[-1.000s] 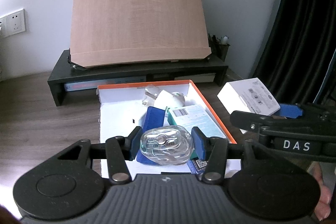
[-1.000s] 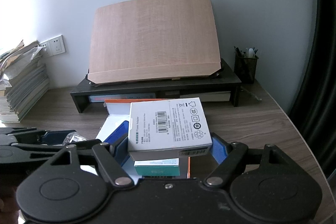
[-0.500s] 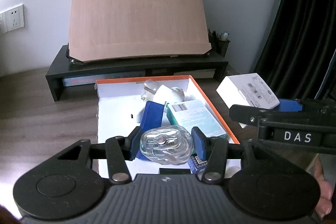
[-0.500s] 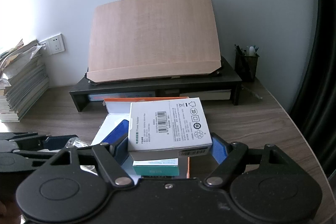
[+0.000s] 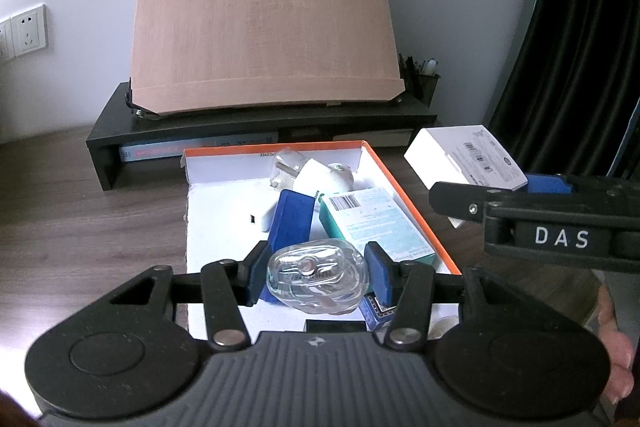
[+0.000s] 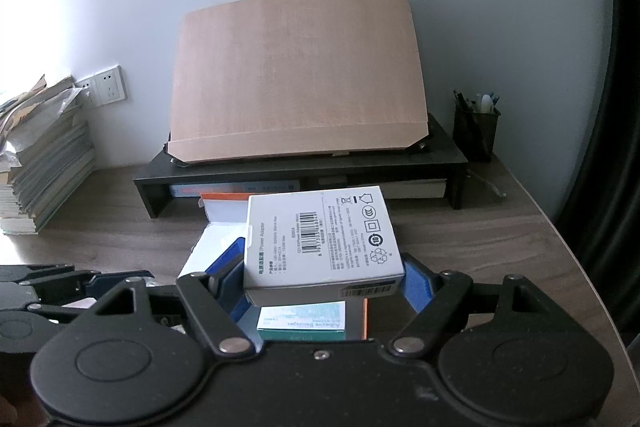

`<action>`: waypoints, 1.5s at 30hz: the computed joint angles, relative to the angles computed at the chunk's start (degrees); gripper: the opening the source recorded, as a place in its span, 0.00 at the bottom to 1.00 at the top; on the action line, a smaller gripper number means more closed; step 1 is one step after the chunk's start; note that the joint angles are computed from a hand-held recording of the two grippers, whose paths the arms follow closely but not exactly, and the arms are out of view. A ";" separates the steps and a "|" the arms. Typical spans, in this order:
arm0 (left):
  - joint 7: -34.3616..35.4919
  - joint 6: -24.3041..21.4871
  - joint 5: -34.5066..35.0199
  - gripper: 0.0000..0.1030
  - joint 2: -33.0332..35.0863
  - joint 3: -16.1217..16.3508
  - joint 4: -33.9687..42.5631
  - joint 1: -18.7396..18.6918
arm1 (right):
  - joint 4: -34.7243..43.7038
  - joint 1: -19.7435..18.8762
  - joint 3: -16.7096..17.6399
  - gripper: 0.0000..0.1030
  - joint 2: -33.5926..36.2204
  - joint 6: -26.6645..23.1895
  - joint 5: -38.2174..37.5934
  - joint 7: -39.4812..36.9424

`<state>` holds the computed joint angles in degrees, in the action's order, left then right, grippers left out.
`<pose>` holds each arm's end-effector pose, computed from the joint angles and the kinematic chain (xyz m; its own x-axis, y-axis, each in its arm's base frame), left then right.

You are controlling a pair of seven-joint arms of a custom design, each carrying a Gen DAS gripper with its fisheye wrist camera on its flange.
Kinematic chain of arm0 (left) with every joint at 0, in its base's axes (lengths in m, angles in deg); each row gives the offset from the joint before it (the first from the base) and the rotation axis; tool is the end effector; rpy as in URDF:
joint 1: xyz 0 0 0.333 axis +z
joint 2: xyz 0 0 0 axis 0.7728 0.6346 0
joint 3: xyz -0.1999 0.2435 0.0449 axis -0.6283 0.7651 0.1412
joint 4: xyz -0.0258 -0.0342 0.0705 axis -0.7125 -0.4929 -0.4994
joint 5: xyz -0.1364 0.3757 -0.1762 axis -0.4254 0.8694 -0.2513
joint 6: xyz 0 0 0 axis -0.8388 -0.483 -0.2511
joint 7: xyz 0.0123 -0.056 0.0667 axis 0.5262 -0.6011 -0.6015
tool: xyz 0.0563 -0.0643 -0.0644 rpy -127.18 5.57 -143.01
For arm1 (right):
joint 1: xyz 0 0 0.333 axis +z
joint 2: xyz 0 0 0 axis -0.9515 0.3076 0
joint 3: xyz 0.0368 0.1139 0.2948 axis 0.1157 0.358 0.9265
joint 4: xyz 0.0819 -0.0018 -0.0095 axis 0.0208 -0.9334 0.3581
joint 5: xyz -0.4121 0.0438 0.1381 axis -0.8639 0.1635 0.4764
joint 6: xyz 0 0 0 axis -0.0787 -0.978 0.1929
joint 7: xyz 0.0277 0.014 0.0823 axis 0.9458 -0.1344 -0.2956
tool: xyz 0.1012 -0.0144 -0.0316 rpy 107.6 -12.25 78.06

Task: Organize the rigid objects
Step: 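Hold the glass bottle and boxed adapter above the white box with both grippers, then lower the boxed adapter and glass bottle into the white box and open both grippers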

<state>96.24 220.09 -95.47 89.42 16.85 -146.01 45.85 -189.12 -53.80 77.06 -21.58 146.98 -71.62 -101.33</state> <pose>0.6086 -0.1345 0.3771 -0.5265 -0.8447 0.0968 -0.5634 0.2613 -0.7838 0.5370 0.2764 0.4167 -0.1004 -0.9912 -0.0866 -0.5395 0.1274 -0.8323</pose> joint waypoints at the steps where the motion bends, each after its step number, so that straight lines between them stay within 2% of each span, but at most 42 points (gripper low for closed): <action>1: 0.00 0.00 0.00 0.50 0.00 0.00 0.00 0.00 | 0.20 0.02 0.00 0.90 0.19 0.00 0.18 -0.26; 27: -1.03 -0.55 1.32 0.50 0.81 -0.40 0.67 0.41 | 2.49 0.99 -0.99 0.91 2.53 0.61 3.49 -4.36; 45: -3.61 -1.01 4.61 0.50 2.43 -1.02 1.91 1.18 | 4.70 1.45 -2.17 0.91 5.10 1.59 6.19 -7.75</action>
<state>92.63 219.08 -90.85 91.85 15.83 -144.11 47.03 -184.42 -52.35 74.89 -16.48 148.58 -65.42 -109.08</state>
